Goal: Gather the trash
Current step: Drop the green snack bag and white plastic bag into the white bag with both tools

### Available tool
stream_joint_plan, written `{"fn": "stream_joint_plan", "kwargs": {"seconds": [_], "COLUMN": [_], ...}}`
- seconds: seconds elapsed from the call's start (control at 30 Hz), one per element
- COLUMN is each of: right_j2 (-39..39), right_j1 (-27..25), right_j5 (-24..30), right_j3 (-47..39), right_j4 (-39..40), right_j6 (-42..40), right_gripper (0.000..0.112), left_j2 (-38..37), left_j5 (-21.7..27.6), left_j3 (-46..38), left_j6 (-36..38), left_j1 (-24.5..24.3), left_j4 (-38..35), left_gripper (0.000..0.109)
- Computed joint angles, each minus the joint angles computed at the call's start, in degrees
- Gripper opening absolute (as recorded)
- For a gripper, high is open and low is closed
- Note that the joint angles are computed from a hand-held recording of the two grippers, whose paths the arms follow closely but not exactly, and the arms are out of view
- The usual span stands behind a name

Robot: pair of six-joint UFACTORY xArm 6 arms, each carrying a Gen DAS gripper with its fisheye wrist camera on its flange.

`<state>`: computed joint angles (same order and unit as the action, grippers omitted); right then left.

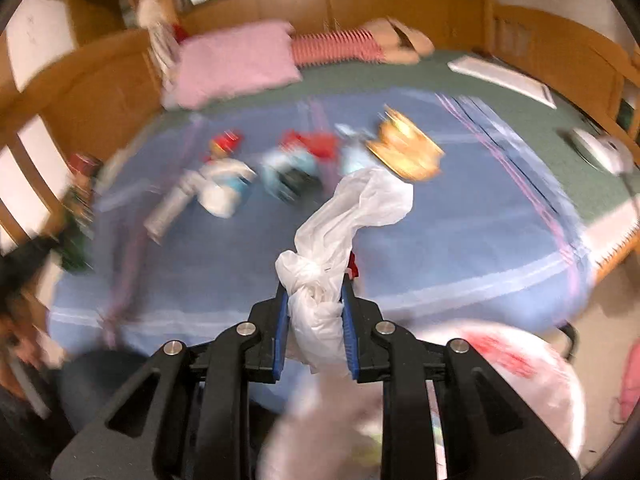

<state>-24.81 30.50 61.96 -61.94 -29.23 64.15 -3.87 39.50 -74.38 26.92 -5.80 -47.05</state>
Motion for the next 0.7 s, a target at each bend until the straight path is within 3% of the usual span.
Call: {"fn": "stream_joint_plan", "kwargs": {"seconds": [0.1,0.17,0.23,0.27,0.33,0.4,0.47,0.6,0.63,0.7], "right_j2": [-5.44,-7.84,-9.17,-10.77,-14.55,-18.24,-21.59,-23.60,-23.81,-24.48], "right_j1": [-1.94,-3.43,-3.19,-2.42,-0.28,0.54,0.55,1.55,2.24,1.38], "right_j5": [2.87,5.41,7.07,7.42,8.89,9.85,11.80,16.16,17.33,17.60], "right_j3": [5.55,8.62,10.07,10.84,11.68,12.47,12.47,10.90,10.69,10.87], "right_j4": [8.04,16.11,17.67,15.19,6.52,-0.74,-6.62,-13.68,-14.88,-14.96], "right_j6": [-3.37,-7.35,-8.73,-6.66,2.07,10.50,17.32,22.50,23.12,21.92], "right_gripper": [0.025,0.032,0.044,0.046,0.064,0.073,0.074,0.075,0.075,0.076], "left_j2": [-5.92,-8.60,-9.91,-9.85,-9.48,-9.10,-8.05,-5.36,-4.73,-3.46], "left_j5": [0.49,1.64,6.34,8.19,12.90,15.77,19.22,25.96,26.83,27.39], "left_j3": [5.01,7.10,8.05,8.06,8.13,8.28,7.65,6.31,6.04,5.67], "left_j6": [2.57,4.63,6.92,7.37,7.55,8.14,8.66,12.21,12.41,11.32], "left_j1": [-2.28,-5.08,-8.00,-8.84,-11.65,-14.35,-17.82,-24.76,-25.51,-27.00], "left_j4": [-4.93,-5.63,-6.26,-6.53,-6.34,-4.93,-1.90,4.29,4.94,6.91], "left_gripper": [0.007,0.007,0.007,0.007,0.007,0.007,0.007,0.007,0.011,0.034]}}
